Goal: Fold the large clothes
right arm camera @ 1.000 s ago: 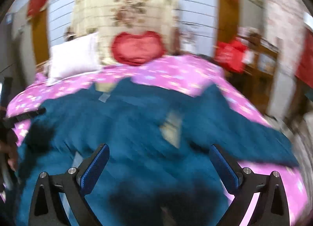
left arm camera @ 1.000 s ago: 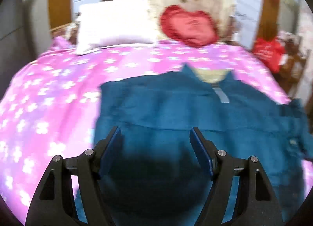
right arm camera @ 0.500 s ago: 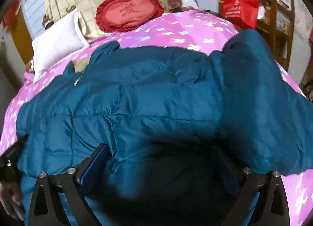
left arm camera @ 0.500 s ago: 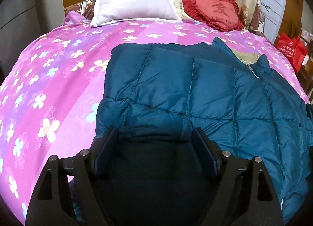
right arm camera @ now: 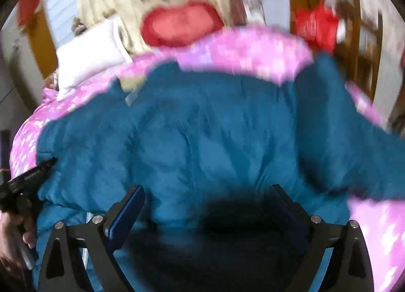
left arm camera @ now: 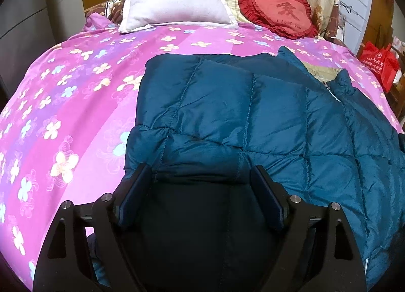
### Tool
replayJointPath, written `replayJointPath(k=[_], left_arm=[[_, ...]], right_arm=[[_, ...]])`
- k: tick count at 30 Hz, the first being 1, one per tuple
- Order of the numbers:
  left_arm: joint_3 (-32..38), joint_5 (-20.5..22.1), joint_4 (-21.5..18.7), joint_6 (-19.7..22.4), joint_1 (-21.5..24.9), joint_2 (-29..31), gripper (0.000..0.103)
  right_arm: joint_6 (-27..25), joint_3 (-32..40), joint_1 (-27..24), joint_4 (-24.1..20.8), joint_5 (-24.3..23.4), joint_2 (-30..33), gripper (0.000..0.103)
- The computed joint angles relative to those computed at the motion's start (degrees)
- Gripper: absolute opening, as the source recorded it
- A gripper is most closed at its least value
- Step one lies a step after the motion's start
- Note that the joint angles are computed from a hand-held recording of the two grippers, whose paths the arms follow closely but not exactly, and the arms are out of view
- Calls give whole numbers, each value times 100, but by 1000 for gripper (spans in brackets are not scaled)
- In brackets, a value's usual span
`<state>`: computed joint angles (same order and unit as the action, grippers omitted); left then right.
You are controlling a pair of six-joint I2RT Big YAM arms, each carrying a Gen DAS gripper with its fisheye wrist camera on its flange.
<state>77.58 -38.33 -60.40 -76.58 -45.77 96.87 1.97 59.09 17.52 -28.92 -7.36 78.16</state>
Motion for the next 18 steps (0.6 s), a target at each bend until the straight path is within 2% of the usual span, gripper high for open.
replayJointPath(k=[1, 2, 3, 4, 5, 6, 7, 8, 9, 11, 13, 14, 15, 16, 17, 18], left_arm=[[30, -3, -63, -25, -5, 21, 84], [57, -14, -123, -40, -11, 33, 84], [148, -23, -310, -110, -30, 69, 84], [374, -8, -784, -249, -76, 144, 84], [603, -117, -1227, -468, -160, 211, 84], [720, -352, -1410, -608, -286, 197, 84], [833, -625, -1507, -742, -457, 159, 84], [964, -824, -1526, -837, -654, 142, 84], [1013, -879, -1376, -782, -794, 124, 84], [1099, -695, -706, -311, -1113, 205, 85], [1234, -385, -277, 80, -1306, 449, 85], [1285, -249, -109, 235, -1367, 568, 85], [1382, -174, -26, 373, -1436, 746, 85], [1510, -160, -82, 467, -1479, 922, 85], [1647, -139, -225, 519, -1499, 1081, 85], [1840, -113, -484, 546, -1504, 1262, 85]], right_arm=[[-99, -96, -9, 204, -182, -94, 103], [-141, -75, -30, 165, -280, -48, 103], [-196, 56, -79, -162, -403, 175, 103], [-167, 199, -173, -597, -482, 442, 103], [-114, 217, -289, -744, -636, 467, 97], [-28, 110, -529, -635, -1077, 281, 96], [86, 144, -757, -740, -1299, 148, 96], [149, 76, -917, -759, -1368, -47, 96], [218, -22, -1222, -604, -1376, -307, 96], [241, -195, -1784, -246, -1055, -640, 97], [244, -344, -2587, 235, -225, -801, 98], [249, -348, -2853, 279, -11, -785, 98], [324, -269, -3265, 215, 359, -661, 98], [409, -177, -3566, 76, 483, -551, 98], [534, -76, -3910, -137, 345, -433, 98], [717, 41, -4300, -384, -126, -232, 98]])
